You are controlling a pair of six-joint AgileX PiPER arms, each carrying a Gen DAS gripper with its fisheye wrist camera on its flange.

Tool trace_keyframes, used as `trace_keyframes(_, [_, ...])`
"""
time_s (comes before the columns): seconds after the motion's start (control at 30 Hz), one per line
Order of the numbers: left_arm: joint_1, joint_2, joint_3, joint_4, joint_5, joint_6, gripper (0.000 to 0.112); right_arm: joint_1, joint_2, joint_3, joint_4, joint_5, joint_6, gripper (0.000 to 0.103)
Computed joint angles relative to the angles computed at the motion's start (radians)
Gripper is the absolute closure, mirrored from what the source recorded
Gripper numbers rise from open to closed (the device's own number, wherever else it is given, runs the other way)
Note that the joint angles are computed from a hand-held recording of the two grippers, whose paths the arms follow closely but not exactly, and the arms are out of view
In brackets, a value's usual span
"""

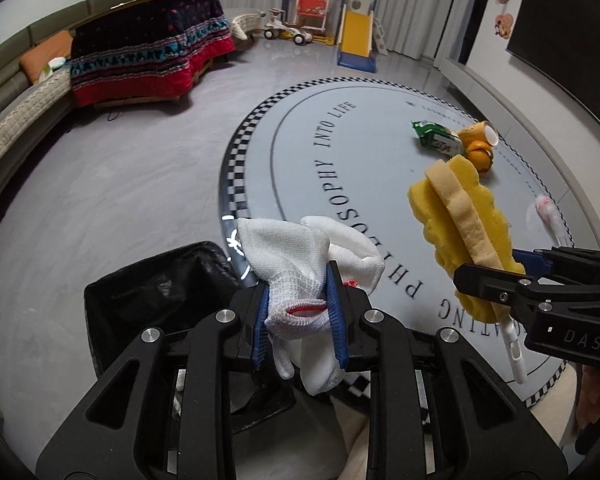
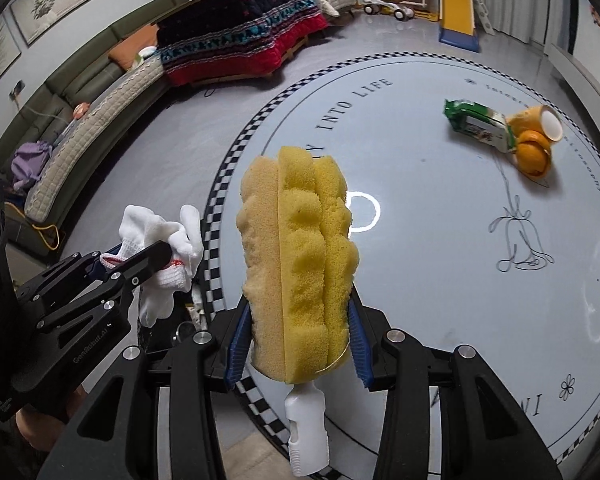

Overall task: Collect trash
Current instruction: 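Carry the sponge and glove over the bin and release both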

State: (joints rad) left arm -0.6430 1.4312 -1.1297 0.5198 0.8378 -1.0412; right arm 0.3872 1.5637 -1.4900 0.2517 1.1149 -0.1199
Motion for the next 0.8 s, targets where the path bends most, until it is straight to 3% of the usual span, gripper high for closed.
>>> trace_keyframes(0.43, [0.2,-0.358,0.402,-0.029,-0.014,-0.052,0.087,0.33,0.078,-0.015,-0.022,-0.058,0.117,0.059])
trace_keyframes(0.77, [0.524,-0.575,0.616,-0.199,-0.039,0.197,0.087,0.484,0.218,-0.097,-0.029,-0.074,0.168,0.058])
trace_keyframes(0.8, [0.553,-0.581,0.623,-0.222,-0.046,0.241,0.076,0.499,0.233,-0.11,-0.044,-0.083,0.182,0.051])
